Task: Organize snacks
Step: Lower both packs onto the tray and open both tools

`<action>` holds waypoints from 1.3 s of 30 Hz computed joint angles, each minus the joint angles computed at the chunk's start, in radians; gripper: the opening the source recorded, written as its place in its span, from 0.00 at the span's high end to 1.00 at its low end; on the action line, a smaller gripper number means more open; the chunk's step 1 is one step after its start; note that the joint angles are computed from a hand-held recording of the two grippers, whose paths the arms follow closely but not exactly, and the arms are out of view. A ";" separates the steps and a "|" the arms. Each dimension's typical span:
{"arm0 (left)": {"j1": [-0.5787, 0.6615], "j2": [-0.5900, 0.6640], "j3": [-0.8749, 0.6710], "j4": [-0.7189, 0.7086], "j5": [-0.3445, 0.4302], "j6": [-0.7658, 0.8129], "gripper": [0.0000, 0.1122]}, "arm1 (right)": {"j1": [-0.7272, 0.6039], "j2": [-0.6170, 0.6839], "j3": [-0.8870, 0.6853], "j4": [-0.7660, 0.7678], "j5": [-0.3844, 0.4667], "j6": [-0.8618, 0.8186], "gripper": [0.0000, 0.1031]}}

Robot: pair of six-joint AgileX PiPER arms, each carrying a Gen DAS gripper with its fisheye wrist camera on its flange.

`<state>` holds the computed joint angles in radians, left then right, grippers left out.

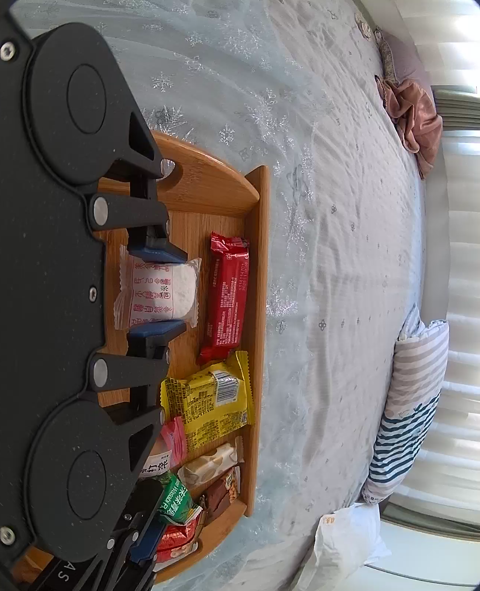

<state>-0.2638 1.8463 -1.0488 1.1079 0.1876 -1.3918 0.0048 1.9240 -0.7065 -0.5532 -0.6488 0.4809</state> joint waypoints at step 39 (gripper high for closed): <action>-0.019 -0.014 0.014 0.144 0.056 -0.120 0.43 | 0.026 -0.014 0.019 0.103 -0.003 -0.058 0.39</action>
<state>-0.2824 1.8324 -1.0350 1.2523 0.2434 -1.5118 0.0310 1.9096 -0.6879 -0.4501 -0.6521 0.4231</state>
